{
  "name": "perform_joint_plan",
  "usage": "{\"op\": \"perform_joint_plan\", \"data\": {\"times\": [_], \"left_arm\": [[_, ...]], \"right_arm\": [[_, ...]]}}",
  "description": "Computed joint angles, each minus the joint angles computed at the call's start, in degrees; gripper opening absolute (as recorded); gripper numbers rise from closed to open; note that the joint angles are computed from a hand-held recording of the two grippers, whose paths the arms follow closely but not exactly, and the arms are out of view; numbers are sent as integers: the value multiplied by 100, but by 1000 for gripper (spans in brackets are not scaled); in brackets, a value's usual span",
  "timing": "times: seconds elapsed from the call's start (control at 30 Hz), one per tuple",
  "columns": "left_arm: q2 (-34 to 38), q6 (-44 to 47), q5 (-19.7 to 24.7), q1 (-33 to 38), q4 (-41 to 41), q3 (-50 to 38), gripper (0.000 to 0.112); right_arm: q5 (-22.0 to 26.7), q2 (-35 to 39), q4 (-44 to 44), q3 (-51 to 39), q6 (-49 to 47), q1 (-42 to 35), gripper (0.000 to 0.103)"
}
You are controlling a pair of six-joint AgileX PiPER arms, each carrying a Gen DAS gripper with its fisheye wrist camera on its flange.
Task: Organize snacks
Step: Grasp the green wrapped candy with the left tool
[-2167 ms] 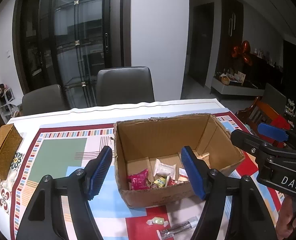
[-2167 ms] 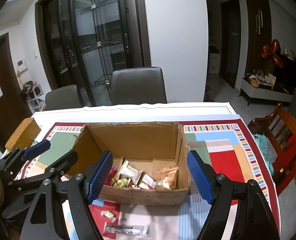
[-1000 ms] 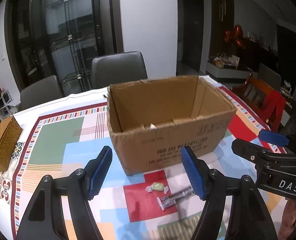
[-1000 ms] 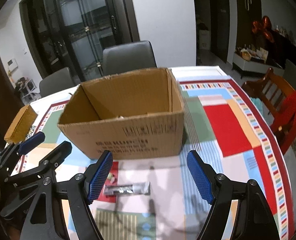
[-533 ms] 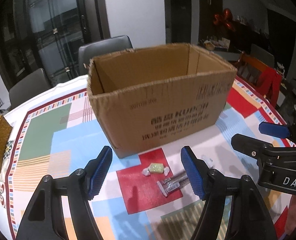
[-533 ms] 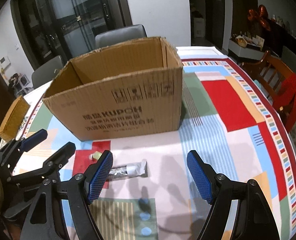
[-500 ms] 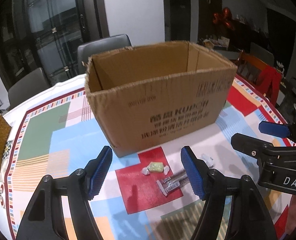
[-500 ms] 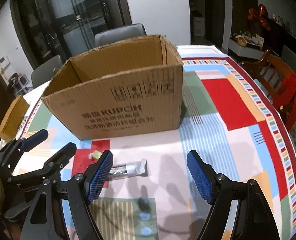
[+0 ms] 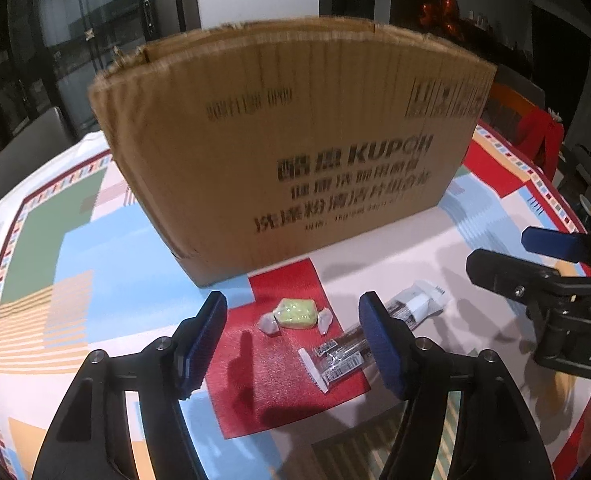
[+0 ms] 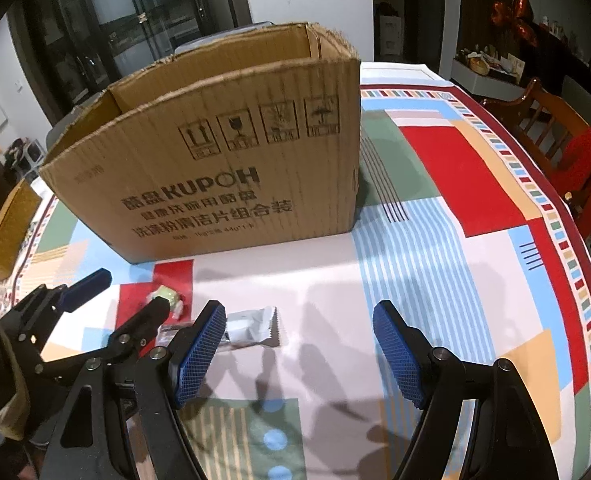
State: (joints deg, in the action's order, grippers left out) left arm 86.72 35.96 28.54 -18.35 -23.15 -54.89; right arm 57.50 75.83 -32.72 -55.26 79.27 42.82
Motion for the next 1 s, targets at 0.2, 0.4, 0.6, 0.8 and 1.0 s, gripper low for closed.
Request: {"op": "perform_joint_plan", "data": {"times": [0.2, 0.4, 0.6, 0.8, 1.0], "left_arm": [[327, 123, -159, -11, -57, 2, 59], [538, 207, -243, 3, -131, -48, 53], [549, 688, -332, 96, -594, 81, 42], [336, 1290, -400, 264, -1167, 380, 32], [118, 1313, -345, 424, -1205, 588, 31]], "right_arm": [[-241, 123, 42, 95, -48, -132, 77], [-315, 218, 72, 99, -95, -198, 77], [-325, 252, 110, 87, -140, -232, 77], [-305, 268, 61, 31, -186, -207, 77], [-240, 334, 28, -127, -531, -167, 77]]}}
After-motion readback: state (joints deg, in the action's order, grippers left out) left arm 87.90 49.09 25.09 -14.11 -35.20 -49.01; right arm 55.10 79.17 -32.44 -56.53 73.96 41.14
